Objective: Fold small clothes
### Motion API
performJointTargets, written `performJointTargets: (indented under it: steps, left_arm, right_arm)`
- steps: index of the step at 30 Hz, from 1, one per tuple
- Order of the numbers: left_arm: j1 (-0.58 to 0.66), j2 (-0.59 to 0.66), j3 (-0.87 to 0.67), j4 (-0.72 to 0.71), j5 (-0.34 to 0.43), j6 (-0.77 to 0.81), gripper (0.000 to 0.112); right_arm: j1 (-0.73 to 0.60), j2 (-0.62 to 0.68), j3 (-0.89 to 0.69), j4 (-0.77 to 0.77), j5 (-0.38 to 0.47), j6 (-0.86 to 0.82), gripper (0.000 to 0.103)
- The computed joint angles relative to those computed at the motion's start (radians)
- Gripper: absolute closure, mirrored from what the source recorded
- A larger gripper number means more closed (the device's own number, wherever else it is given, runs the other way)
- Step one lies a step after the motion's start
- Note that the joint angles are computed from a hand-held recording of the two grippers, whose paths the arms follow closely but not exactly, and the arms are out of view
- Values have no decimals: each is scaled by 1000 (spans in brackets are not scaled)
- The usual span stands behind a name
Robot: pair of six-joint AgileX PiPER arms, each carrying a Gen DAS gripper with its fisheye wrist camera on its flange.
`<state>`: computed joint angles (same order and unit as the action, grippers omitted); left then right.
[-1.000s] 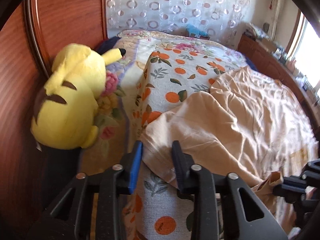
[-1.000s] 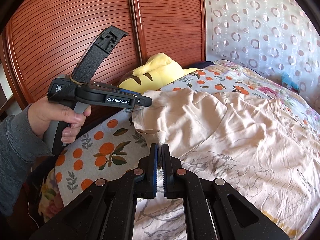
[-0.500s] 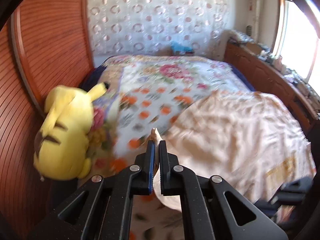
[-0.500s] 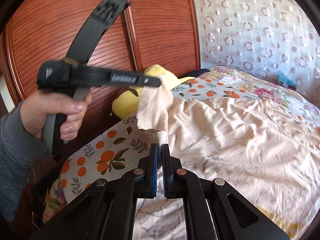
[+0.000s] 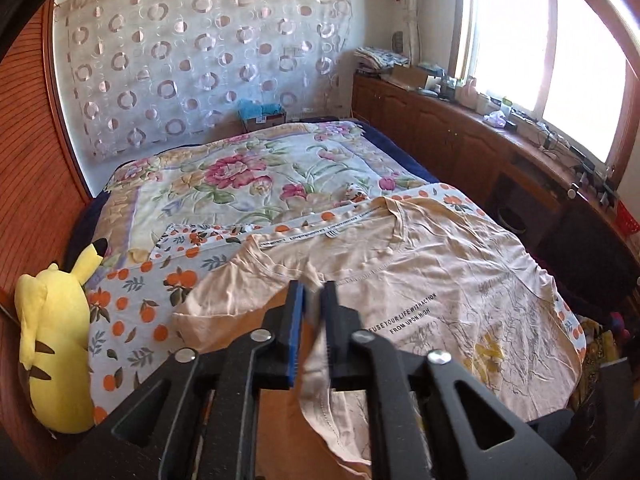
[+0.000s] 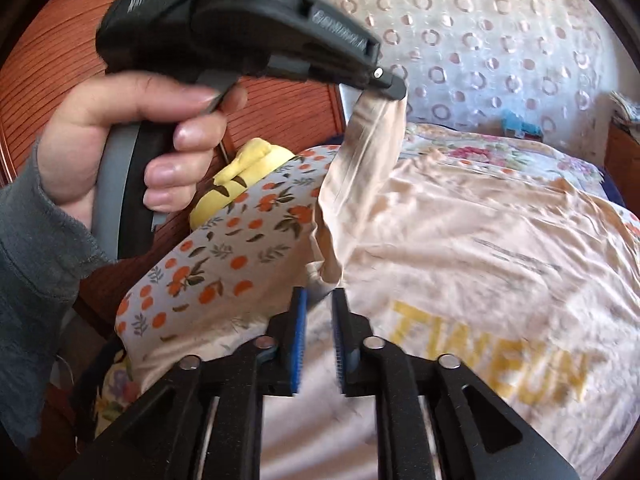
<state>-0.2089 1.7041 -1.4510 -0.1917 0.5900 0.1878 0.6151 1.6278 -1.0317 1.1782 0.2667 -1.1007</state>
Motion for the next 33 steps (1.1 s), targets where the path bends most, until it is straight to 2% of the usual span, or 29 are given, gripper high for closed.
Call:
performJointTargets:
  steps: [1, 2, 4, 6, 8, 11, 18, 21, 23, 26, 28, 30, 33]
  left_arm:
    - [4, 0, 7, -24, -6, 14, 76]
    - [7, -3, 15, -26, -10, 11, 68]
    - [5, -9, 25, 3, -15, -23, 48]
    - [4, -24, 56, 38, -40, -47, 34]
    - [7, -40, 97, 57, -67, -67, 33]
    - [58, -73, 186, -21, -85, -15, 33]
    - [135, -138, 441, -161, -170, 154, 33]
    - [117, -134, 497, -123, -199, 130, 33]
    - [94, -125, 518, -59, -223, 74, 33]
    - [74, -116, 534, 16, -247, 5, 31]
    - [66, -99, 524, 18, -231, 4, 31]
    - [43, -104, 547, 100, -268, -56, 31]
    - [62, -108, 560, 21, -284, 8, 30]
  right_arm:
    - [-7, -9, 10, 0, -5, 0, 78]
    - [-15, -15, 27, 31, -16, -35, 71]
    - [-26, -29, 56, 123, -28, -126, 65]
    - [-41, -38, 71, 160, -31, -157, 60]
    - [-46, -51, 82, 153, -41, -149, 59]
    - [-60, -62, 92, 142, -55, -147, 59]
    - [-164, -84, 96, 1, 28, -58, 59]
    - [-193, -84, 105, -38, 59, -36, 55]
    - [-194, -84, 107, -126, 35, 43, 40]
    - [-208, -94, 119, -161, 26, 64, 33]
    - [-211, -110, 133, -245, 14, 139, 32]
    - [-218, -132, 154, -305, -1, 197, 32]
    - [-265, -157, 179, -280, 39, 164, 32]
